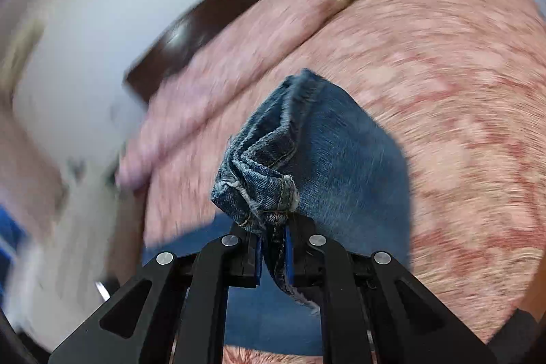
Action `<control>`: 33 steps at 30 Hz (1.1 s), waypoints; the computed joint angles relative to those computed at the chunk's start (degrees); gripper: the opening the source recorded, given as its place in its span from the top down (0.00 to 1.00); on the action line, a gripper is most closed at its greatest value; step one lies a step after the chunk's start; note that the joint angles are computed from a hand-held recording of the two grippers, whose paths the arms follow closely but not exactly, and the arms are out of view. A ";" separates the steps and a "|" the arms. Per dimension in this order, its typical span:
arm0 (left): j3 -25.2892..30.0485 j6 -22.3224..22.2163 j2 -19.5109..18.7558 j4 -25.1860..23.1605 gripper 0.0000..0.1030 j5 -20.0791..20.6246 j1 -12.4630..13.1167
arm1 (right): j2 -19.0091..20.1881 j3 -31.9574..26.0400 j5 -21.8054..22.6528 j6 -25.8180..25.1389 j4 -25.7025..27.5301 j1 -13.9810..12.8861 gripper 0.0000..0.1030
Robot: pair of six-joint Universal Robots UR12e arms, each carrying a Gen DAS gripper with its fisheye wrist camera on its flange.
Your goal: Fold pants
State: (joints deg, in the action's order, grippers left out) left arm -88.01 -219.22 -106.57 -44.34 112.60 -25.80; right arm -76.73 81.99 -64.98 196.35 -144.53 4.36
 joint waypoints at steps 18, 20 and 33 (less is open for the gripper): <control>-0.32 0.16 -0.69 -0.33 0.02 1.93 -0.71 | 4.92 -2.00 -19.08 -22.80 10.44 11.69 0.91; -0.40 0.11 -0.63 -0.29 0.02 1.92 -0.73 | 5.75 -1.38 -22.82 -23.69 10.34 12.70 0.88; -1.27 -0.06 -0.26 1.13 0.02 1.00 -0.37 | 2.78 0.07 -20.22 -33.35 12.91 13.06 0.43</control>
State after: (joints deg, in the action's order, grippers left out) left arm -89.29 -219.28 -106.83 -43.21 113.60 -26.17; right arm -73.94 82.06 -85.19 163.00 -131.62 17.42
